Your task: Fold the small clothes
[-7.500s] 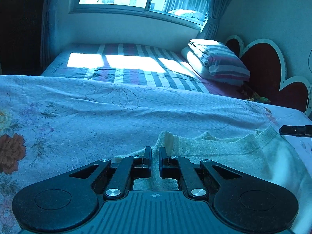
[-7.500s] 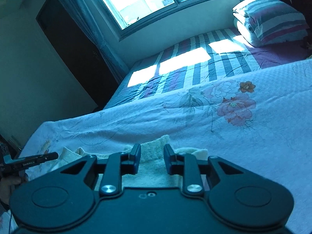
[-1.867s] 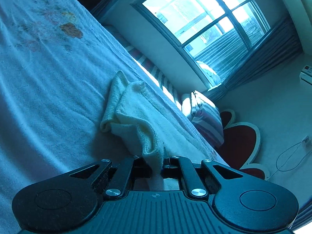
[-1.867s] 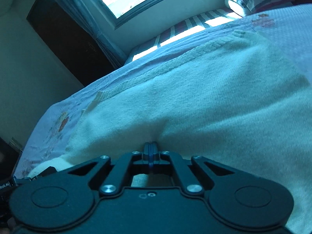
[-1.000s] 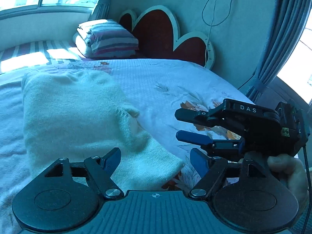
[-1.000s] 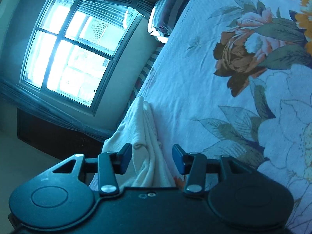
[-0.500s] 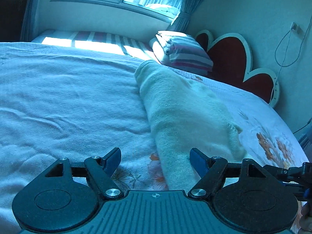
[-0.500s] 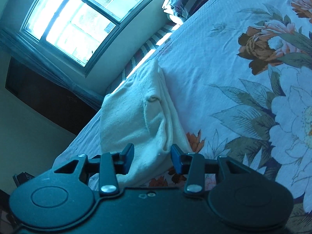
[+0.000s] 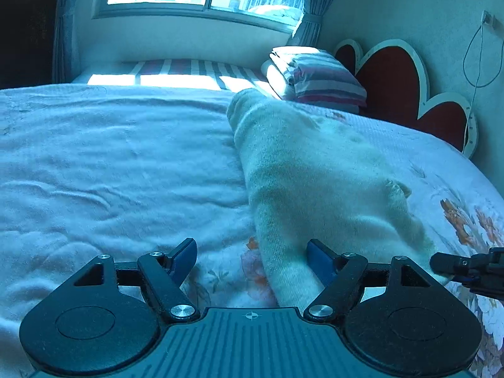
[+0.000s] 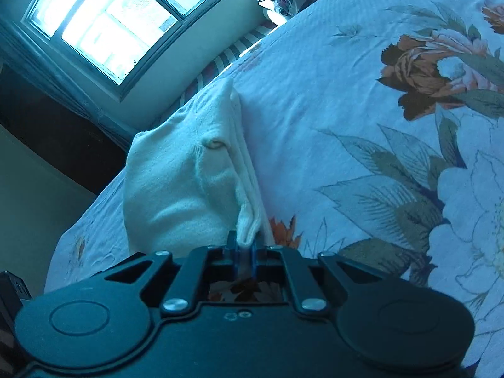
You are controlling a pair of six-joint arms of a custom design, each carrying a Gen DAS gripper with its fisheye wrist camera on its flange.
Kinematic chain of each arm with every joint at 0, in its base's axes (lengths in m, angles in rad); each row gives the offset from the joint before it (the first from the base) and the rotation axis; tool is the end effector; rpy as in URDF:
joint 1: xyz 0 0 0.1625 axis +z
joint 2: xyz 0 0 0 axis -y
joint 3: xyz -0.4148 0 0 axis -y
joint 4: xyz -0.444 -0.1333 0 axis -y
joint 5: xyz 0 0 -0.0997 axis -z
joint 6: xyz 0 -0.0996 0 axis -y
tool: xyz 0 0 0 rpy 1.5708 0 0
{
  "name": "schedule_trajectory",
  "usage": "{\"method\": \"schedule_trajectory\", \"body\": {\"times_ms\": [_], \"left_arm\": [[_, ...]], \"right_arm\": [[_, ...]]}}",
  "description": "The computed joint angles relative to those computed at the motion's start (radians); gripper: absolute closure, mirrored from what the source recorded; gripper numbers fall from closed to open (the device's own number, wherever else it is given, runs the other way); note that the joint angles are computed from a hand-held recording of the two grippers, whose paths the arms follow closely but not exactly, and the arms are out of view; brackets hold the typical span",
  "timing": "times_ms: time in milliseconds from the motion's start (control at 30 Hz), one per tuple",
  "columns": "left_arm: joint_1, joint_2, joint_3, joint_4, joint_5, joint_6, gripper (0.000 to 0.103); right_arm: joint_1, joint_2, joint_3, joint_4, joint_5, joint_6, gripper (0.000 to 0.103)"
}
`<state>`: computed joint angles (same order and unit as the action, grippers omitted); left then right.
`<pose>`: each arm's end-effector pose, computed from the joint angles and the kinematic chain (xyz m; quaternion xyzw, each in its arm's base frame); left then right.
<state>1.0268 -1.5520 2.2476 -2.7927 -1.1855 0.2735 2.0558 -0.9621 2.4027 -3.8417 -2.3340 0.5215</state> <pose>-0.1030 -0.5001 0.2630 0.3310 0.8894 -0.2779 0.1488 0.2506 -0.3373 0.0876 -0.1657 -0.8464 0.4923 0.1180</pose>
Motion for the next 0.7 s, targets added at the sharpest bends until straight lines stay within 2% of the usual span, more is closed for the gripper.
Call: {"method": "schedule_trajectory", "body": {"times_ms": [33,67,133,333,367,400,433,467,533,600,700], "left_arm": [[-0.001,0.008,-0.005,-0.027,-0.002,0.006,0.026],[-0.001,0.021,-0.016,-0.041,-0.004,-0.001,0.026],[0.003,0.059,-0.046,-0.070,-0.009,-0.016,0.026],[0.014,0.176,-0.120,-0.123,0.002,-0.030,0.026],[0.018,0.192,-0.132,-0.101,0.013,-0.032,0.026],[0.030,0.205,-0.141,-0.089,0.001,-0.048,0.026],[0.038,0.210,-0.149,-0.081,-0.014,-0.071,0.026],[0.037,0.210,-0.158,-0.071,-0.013,-0.075,0.026],[0.025,0.215,-0.158,-0.127,-0.004,-0.053,0.026],[0.023,0.243,-0.188,-0.143,-0.011,-0.053,0.026],[0.026,0.311,-0.255,-0.148,-0.005,-0.050,0.026]], "right_arm": [[0.011,0.004,-0.005,-0.031,-0.017,-0.025,0.087],[0.028,0.015,-0.017,-0.086,-0.044,-0.086,0.087],[0.030,0.013,-0.045,-0.113,-0.056,-0.188,0.087],[-0.043,0.026,-0.176,-0.035,0.014,-0.504,0.087],[-0.050,0.036,-0.194,-0.011,0.007,-0.555,0.089],[-0.052,0.048,-0.220,0.051,-0.041,-0.597,0.092],[-0.061,0.065,-0.238,0.095,-0.080,-0.622,0.093],[-0.063,0.068,-0.239,0.096,-0.080,-0.642,0.093],[-0.059,0.046,-0.235,0.132,-0.074,-0.650,0.093],[-0.044,0.050,-0.241,0.057,-0.060,-0.713,0.089],[-0.075,0.032,-0.266,0.051,-0.021,-0.713,0.087]]}}
